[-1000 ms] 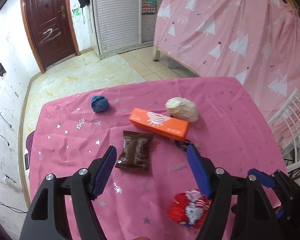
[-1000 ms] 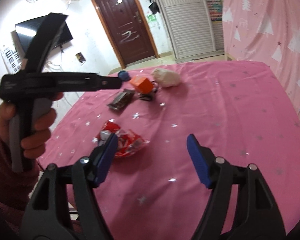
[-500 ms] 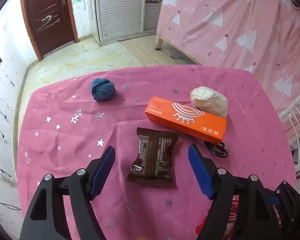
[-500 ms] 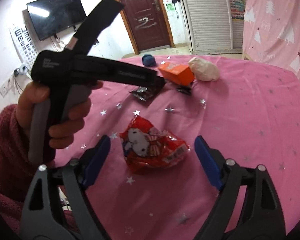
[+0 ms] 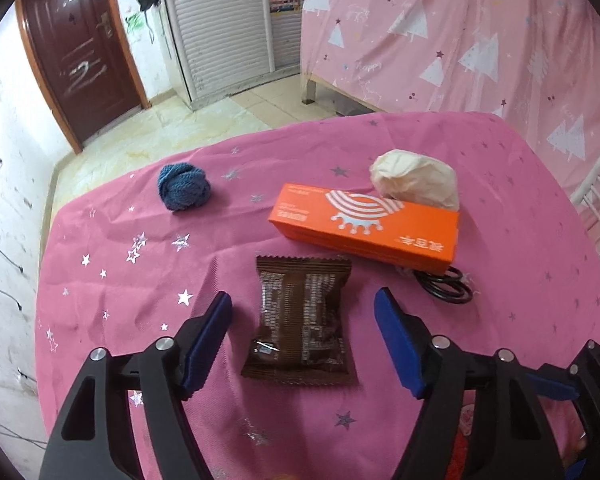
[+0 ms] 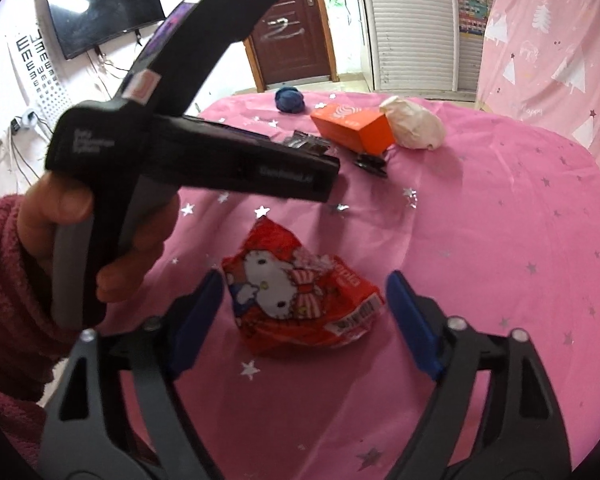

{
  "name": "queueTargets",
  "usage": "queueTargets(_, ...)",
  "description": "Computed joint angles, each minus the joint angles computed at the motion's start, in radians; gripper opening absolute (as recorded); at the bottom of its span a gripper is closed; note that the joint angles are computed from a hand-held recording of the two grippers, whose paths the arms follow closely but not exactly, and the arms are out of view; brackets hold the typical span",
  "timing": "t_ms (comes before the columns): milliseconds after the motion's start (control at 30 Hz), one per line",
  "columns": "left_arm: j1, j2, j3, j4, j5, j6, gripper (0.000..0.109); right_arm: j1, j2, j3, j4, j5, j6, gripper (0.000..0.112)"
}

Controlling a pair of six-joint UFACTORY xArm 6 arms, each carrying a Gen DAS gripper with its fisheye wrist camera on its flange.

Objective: Collect trash
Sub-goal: 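Grasp the red Hello Kitty snack bag with the right tool while the left tool grasps the brown chocolate packet, then carry both packets to the yellow bin and open both tools to drop them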

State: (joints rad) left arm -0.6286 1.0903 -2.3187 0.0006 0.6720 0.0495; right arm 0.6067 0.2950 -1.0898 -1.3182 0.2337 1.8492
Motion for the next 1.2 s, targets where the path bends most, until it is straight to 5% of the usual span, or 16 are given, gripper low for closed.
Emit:
queueTargets(267, -0.008, -0.068, 0.113, -0.001, -0.055, 0.018, 0.033, -0.006, -0.004, 0.001, -0.088, -0.01, 0.095, 0.053)
queueTargets(767, -0.019, -0.248, 0.37, 0.039, -0.172, -0.035, 0.031, -0.023, -0.082, 0.065, -0.29, 0.007, 0.342, 0.044)
queueTargets(1200, -0.071, -0.287, 0.378, 0.056, -0.167, -0.067, 0.031, -0.044, -0.259, 0.239, -0.486, 0.079, 0.612, 0.045)
